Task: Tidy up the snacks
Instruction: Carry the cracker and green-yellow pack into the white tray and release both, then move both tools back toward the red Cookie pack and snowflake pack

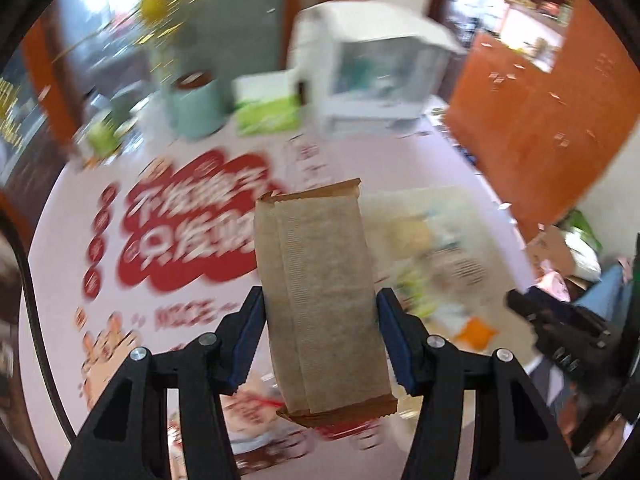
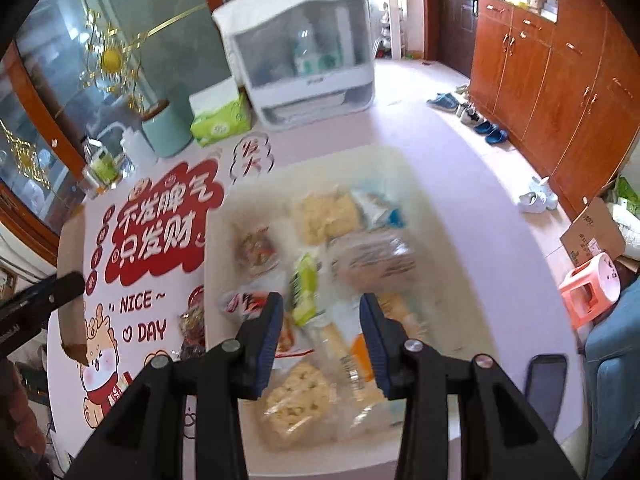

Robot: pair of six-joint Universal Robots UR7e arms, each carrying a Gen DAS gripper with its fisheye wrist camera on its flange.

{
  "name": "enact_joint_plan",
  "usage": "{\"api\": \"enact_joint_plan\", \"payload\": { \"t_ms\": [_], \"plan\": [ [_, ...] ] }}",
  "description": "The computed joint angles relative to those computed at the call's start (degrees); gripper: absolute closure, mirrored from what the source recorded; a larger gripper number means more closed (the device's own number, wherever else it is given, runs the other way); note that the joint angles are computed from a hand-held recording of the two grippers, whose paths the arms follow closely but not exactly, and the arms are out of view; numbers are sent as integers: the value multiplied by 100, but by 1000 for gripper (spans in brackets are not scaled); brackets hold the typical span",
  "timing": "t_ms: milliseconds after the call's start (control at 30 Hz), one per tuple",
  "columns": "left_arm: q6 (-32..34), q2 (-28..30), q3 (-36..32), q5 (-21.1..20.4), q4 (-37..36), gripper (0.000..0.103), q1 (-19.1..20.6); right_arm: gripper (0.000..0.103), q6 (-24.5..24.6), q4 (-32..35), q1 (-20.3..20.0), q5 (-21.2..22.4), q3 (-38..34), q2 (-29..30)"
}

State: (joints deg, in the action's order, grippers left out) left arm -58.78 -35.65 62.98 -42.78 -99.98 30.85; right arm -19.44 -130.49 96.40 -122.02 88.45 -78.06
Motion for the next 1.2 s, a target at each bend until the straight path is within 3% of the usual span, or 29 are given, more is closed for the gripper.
{"api": "enact_joint_plan", "payload": {
  "t_ms": [133, 200, 267, 367, 467, 633, 933, 1067, 1200],
  "plan": [
    [441, 841, -1291, 71, 232, 44, 18, 63, -263, -110, -58, -39, -238, -39],
    [726, 1209, -1868, 46, 309, 18, 43, 63, -301, -73, -86, -47, -340, -21],
    [796, 1392, -2139, 269, 483, 11, 25, 62, -347, -42, -123, -33, -417, -38],
    [750, 1335, -2054, 450, 549, 11, -9, 60, -454, -56, -167, 6, -432, -79],
    [505, 927, -1380, 566, 437, 11, -3, 58, -505, -22, -191, 50, -408, -90],
    [-794, 14, -163, 616, 1285, 11, 60, 58, -592, 120, -159, 196, -327, -74],
    [-3424, -1871, 2188, -75, 2515, 11, 15, 58, -785, 413, 275, 499, 168, 2],
    [-3876, -2548, 3185, -481, 2295, 11, -62, 58, -924, 653, 517, 640, 465, -4],
    [-3374, -2947, 4069, -903, 1401, 11, -35, 58, -1094, 770, 770, 728, 898, 13]
  ]
}}
